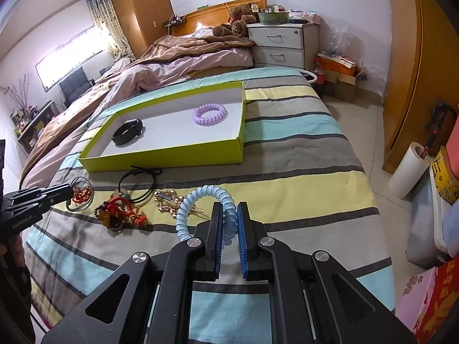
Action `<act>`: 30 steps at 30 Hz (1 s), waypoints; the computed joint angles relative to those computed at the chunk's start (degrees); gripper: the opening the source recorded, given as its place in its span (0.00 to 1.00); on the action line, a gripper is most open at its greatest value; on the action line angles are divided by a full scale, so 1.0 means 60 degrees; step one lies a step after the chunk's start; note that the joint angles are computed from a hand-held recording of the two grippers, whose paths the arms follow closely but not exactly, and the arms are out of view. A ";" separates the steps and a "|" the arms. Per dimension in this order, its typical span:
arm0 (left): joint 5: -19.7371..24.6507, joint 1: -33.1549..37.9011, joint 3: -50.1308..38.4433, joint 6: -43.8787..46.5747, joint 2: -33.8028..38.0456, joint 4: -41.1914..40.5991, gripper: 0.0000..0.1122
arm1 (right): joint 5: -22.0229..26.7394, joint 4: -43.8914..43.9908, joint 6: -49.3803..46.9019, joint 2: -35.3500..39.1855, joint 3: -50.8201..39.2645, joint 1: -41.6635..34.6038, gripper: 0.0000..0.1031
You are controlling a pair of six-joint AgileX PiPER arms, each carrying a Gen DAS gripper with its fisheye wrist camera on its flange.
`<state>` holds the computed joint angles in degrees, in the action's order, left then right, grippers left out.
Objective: Organize jewelry
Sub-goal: 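Carry both items into the green box and open both tools to release them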
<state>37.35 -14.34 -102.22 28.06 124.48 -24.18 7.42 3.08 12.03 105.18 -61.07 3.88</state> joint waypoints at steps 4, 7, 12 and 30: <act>-0.0003 0.0017 -0.0090 -0.0021 -0.0060 -0.0079 0.07 | -0.0015 -0.0282 0.0267 -0.0153 0.0032 0.0101 0.10; 0.0185 0.0035 -0.0403 -0.0174 0.0059 -0.0044 0.07 | 0.0096 -0.0180 0.0150 -0.0212 -0.0137 0.0155 0.10; 0.0521 0.0052 -0.1190 -0.0524 0.0426 0.0034 0.07 | 0.0485 -0.0354 0.0284 -0.0059 -0.0969 0.0246 0.10; 0.2407 -0.0219 -0.6813 -0.2929 0.3323 0.2078 0.07 | 0.3907 -0.0666 -0.0249 0.3816 -0.7952 0.0421 0.10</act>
